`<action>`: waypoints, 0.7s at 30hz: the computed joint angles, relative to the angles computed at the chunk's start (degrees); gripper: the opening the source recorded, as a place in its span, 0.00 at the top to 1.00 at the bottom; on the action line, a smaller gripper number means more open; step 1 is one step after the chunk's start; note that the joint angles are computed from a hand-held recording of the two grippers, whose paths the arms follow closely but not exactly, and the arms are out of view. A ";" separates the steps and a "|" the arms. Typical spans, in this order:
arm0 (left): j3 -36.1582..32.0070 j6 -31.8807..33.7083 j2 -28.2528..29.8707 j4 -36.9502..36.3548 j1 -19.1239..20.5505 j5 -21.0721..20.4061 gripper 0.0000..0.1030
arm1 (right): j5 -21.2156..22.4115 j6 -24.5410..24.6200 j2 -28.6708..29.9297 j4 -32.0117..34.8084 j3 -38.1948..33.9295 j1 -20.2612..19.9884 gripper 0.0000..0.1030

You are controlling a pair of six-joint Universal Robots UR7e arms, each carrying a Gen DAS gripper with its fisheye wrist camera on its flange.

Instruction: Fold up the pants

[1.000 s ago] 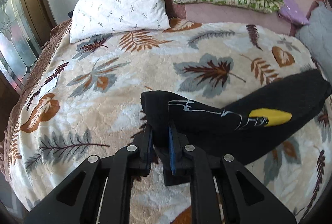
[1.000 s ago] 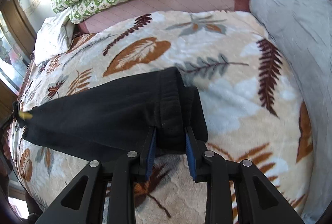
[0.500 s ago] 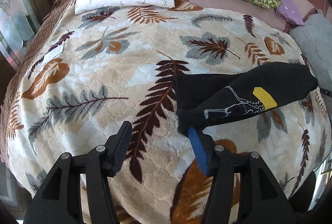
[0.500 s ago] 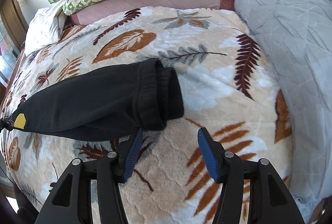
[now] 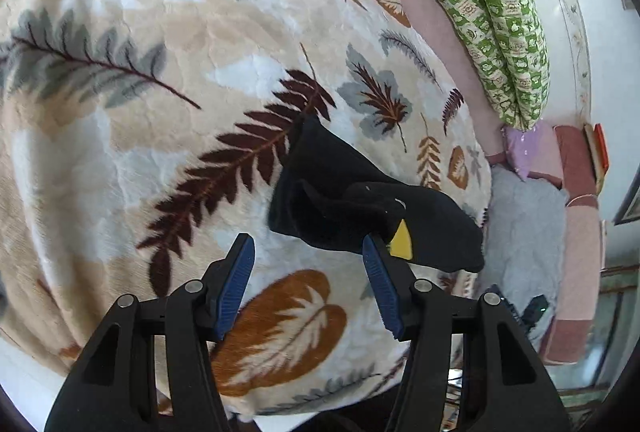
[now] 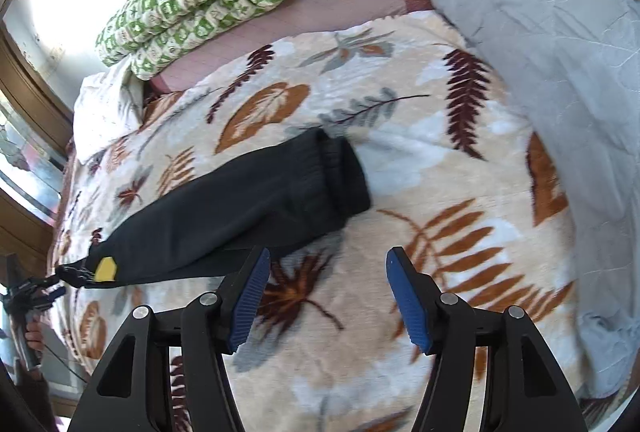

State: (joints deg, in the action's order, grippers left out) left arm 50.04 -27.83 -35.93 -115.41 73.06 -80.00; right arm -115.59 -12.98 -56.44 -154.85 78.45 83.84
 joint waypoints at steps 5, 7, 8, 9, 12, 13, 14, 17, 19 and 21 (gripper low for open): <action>-6.13 -11.64 3.11 2.39 1.40 -8.34 0.46 | 1.60 1.18 1.68 1.97 -1.79 0.76 0.39; -4.92 -15.64 2.52 -0.10 1.37 -9.55 0.46 | 1.96 1.88 2.10 2.74 -2.29 0.84 0.39; -4.02 -17.17 2.03 -0.87 1.30 -9.61 0.43 | 1.88 2.22 2.30 3.12 -2.62 0.87 0.39; -3.37 -18.83 1.71 -1.32 1.17 -9.73 0.43 | 1.74 2.46 2.40 3.43 -2.79 0.87 0.39; -1.34 -24.18 0.77 -3.14 1.12 -11.00 0.43 | 1.00 2.30 2.44 3.51 -2.93 0.82 0.39; -1.37 -25.98 0.92 -3.35 1.05 -10.68 0.43 | 0.97 2.38 2.41 3.55 -2.95 0.75 0.39; -1.56 -27.65 1.13 -3.32 0.89 -10.05 0.43 | 0.92 2.50 2.40 3.57 -3.00 0.65 0.39; -6.28 -33.15 4.02 -0.55 1.14 -10.11 0.43 | 1.02 3.14 2.50 3.80 -3.27 0.28 0.38; -9.26 -35.77 5.82 0.94 1.12 -10.26 0.43 | 1.50 3.60 2.44 3.76 -3.21 -0.01 0.38; -14.41 -36.74 8.25 5.84 0.68 -8.88 0.43 | 2.26 3.85 2.24 3.58 -2.87 -0.24 0.38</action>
